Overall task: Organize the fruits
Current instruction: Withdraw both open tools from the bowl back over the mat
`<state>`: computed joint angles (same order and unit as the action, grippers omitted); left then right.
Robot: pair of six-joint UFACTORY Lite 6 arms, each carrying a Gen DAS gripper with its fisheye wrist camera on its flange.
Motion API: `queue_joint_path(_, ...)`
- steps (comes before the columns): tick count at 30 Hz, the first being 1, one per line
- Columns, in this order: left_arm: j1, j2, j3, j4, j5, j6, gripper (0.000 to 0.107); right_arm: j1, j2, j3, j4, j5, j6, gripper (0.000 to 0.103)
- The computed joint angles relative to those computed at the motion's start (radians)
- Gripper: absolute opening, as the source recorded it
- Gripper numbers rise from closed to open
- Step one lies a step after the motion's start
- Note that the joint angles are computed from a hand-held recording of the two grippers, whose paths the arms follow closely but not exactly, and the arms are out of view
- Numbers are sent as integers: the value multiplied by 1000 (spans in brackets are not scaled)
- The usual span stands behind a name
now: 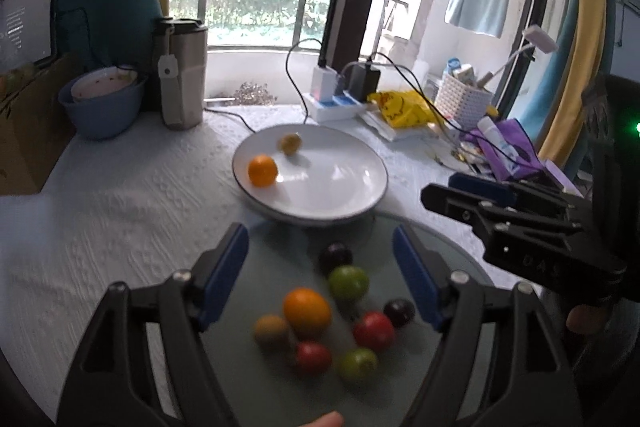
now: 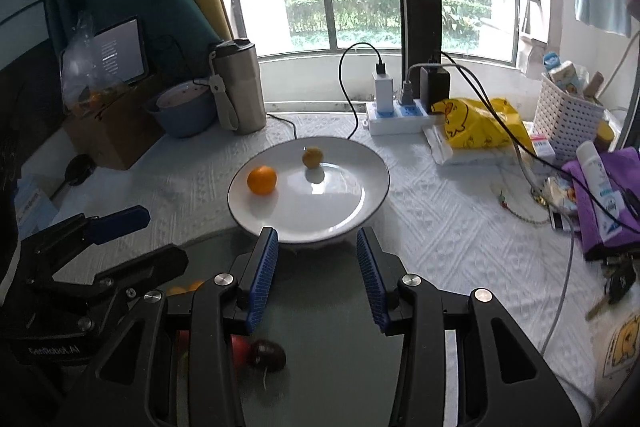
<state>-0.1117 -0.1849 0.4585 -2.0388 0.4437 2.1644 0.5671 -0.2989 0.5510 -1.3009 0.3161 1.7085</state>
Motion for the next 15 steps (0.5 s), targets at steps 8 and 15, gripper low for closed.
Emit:
queue_joint_path(8,-43,-104,-142,-37,-14,44,76,73,-78,-102,1,37,75,44)
queue_joint_path(15,-80,-162,-238,-109,-32,124,76,116,-100,-172,-43,25,175,44)
